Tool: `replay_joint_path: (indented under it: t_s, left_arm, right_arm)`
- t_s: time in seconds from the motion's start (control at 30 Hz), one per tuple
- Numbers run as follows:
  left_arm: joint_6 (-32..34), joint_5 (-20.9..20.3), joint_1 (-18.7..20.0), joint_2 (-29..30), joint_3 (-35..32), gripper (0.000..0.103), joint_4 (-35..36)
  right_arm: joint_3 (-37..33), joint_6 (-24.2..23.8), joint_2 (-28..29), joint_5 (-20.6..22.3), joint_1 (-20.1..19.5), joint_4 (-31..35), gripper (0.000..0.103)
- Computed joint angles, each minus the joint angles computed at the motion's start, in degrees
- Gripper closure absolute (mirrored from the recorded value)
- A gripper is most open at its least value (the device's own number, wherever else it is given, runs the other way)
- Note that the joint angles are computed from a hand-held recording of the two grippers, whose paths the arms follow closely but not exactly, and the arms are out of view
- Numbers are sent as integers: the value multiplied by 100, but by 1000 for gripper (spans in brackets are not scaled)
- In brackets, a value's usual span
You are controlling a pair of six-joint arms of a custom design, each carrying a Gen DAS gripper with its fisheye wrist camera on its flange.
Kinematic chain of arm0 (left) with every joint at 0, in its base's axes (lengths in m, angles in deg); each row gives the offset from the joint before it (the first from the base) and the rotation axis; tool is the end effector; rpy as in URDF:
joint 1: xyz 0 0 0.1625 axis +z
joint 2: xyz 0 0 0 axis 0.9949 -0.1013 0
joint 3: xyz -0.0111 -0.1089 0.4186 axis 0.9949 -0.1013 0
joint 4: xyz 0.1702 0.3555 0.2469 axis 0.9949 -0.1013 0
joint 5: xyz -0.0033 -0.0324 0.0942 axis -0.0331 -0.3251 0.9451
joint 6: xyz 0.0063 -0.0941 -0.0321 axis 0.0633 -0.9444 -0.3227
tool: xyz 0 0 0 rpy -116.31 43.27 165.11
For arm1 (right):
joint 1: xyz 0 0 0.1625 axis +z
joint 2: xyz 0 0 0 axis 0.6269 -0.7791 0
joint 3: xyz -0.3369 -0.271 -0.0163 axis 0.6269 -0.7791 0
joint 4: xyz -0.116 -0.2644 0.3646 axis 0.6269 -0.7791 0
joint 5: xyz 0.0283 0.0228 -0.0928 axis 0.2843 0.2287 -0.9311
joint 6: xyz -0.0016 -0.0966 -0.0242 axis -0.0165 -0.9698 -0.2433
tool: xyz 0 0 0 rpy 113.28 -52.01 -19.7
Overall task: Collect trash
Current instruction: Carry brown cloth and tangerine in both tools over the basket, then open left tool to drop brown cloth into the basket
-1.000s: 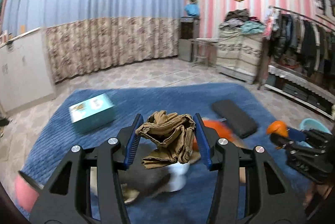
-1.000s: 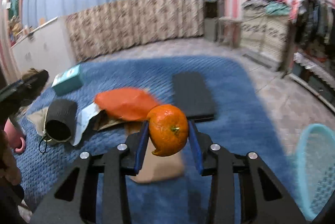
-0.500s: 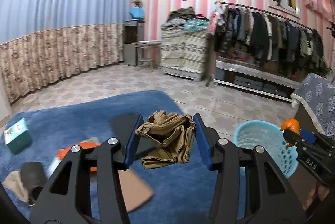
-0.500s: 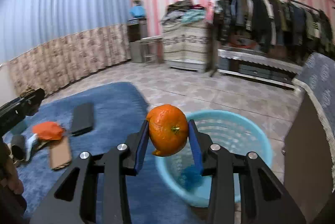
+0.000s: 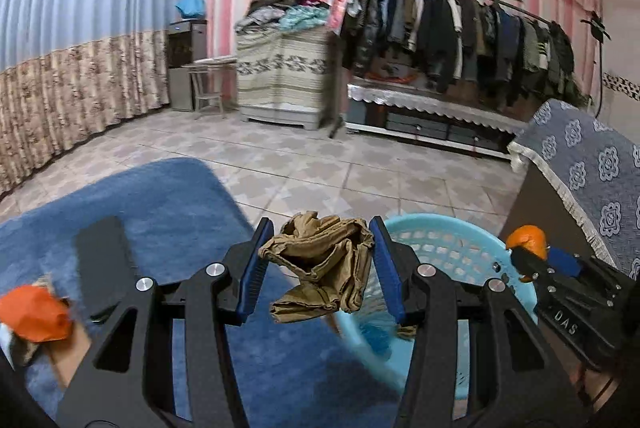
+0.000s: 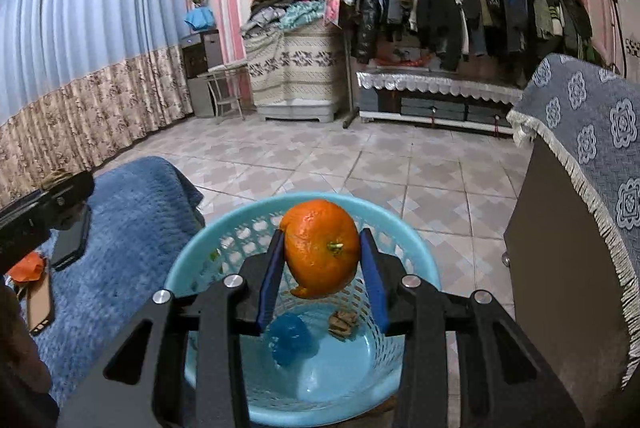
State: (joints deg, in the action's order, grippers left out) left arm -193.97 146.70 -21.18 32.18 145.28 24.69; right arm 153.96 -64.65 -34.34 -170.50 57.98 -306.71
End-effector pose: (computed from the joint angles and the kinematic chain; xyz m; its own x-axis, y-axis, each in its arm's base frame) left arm -0.1625 -0.7025 0.0934 -0.6846 0.4091 -0.6033 0.7270 0.4437 -0.5240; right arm 0.1482 -0.6435 0.0674 -0.7441 0.3453 0.5719 -0.4053 0.4471 -0.7974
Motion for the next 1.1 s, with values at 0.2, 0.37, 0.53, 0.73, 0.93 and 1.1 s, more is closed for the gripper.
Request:
replay_joint_path:
  t_s: [0.2,0.37,0.53,0.73,0.93,1.1]
  left_arm:
    - [54,166,-3,584,-471,55,83]
    - [121,253,42,866,-668,55,13]
    - [165,213,9,1030,-884,54,85]
    - [266,196,21,1058,-889,51,96]
    - [181,173,35,1004,-820,29,-19]
    - [15,174,72,898,-714,16,-163]
  right_arm:
    - [136,268,-54,10,-232,-73,65]
    - [193,379,-96,-1,-349,-99,65]
    - [111,515,-78,26,-354,163,65]
    - [21,458,-32,-116,-327,231,65]
    - [23,560,-31,-165,-334,278,65]
    - [-38,563,30,-128,-309,307,63]
